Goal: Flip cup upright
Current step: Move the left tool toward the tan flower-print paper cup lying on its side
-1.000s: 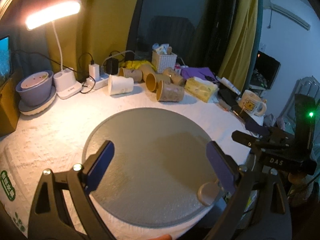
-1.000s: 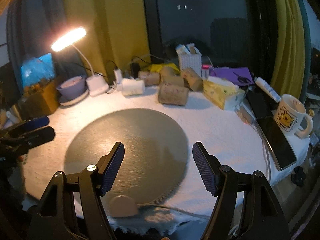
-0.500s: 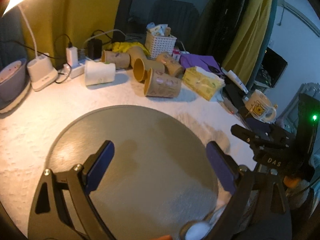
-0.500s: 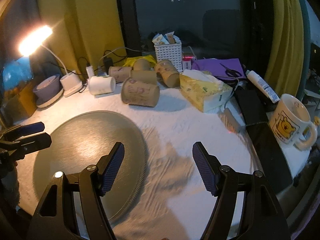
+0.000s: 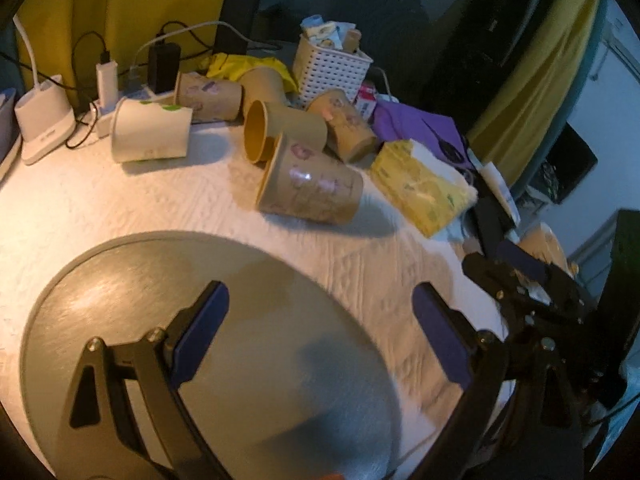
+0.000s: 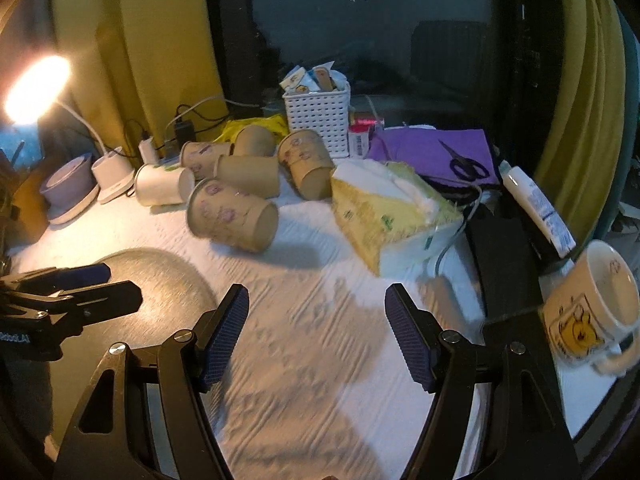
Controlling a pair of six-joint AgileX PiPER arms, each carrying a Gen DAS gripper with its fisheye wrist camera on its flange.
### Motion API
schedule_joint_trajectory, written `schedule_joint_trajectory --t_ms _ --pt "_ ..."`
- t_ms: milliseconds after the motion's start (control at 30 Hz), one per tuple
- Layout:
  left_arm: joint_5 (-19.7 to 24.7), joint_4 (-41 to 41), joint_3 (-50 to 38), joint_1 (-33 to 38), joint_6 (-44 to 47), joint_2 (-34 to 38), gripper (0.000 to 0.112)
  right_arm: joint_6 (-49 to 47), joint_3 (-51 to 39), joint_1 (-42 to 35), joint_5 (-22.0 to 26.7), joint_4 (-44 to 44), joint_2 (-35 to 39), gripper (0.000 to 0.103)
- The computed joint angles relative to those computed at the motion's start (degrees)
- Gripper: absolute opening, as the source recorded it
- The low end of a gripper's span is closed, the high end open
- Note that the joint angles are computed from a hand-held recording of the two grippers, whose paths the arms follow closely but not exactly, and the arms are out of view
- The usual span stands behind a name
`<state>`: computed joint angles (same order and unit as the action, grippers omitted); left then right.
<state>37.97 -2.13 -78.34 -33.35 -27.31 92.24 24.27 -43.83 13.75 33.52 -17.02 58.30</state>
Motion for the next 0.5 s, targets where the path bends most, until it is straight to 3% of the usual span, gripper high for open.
schedule_joint_trajectory --t_ms 300,500 --pt "3.29 -2.18 -11.99 1.80 -2.56 10.20 0.094 -18.32 -2.93 -8.93 -5.88 14.83 6.94 0.074" --pt "5.73 -8.22 -18.63 4.39 -1.06 16.30 0.094 -22.77 -4.64 -10.62 -7.92 19.23 10.48 0.074"
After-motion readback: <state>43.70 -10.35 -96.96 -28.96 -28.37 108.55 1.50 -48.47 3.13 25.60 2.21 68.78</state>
